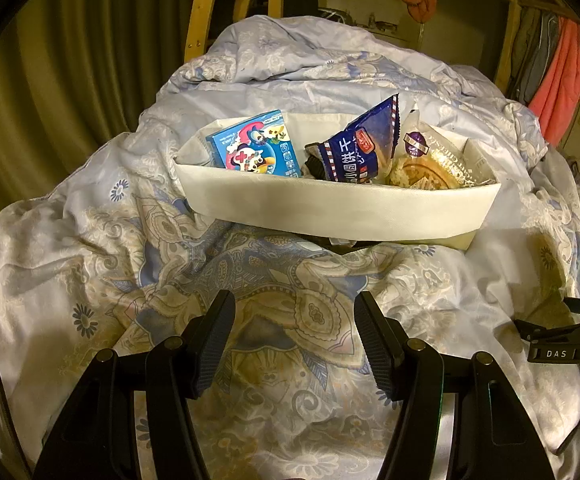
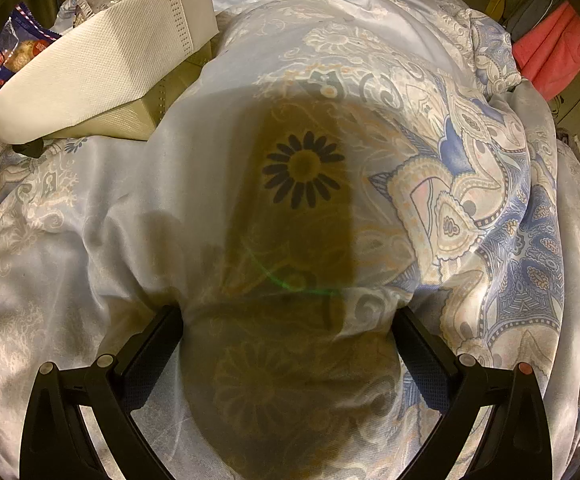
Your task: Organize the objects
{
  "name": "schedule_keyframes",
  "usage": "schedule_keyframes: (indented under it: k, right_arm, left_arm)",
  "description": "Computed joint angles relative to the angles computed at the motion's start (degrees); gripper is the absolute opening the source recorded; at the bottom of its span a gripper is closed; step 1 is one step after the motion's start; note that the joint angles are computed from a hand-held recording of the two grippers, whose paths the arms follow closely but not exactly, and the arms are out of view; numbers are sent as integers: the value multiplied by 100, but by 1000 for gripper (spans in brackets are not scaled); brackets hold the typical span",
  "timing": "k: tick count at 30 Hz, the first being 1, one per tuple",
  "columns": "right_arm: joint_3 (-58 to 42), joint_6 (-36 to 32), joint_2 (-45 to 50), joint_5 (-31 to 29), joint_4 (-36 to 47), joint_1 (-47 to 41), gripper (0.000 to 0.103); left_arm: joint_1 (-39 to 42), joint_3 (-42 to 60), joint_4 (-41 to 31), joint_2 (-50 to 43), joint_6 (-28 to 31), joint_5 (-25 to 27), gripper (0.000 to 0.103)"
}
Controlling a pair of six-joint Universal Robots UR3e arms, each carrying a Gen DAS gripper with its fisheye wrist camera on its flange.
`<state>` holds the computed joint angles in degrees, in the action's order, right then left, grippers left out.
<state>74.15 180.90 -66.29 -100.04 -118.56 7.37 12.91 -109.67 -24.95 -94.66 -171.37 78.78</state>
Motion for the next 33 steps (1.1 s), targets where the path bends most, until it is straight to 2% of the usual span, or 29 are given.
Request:
schedule_keyframes:
  k: [7,19,25,33]
  right_arm:
    - [0,0,0,0,0,0,103]
    - [-3,1,0,0,5,1,103]
    - [-2,2,1,-5,2,1,103]
    - [-4,0,1,0,6,0,103]
  left_arm:
    - [31,13,-48,15,7,-27,61]
    - [336,8,-166,67,-79,-359,61]
    - [373,-45,-185,162,-209,-290,61]
    - [664,-72,-191,237,-525,-492,61]
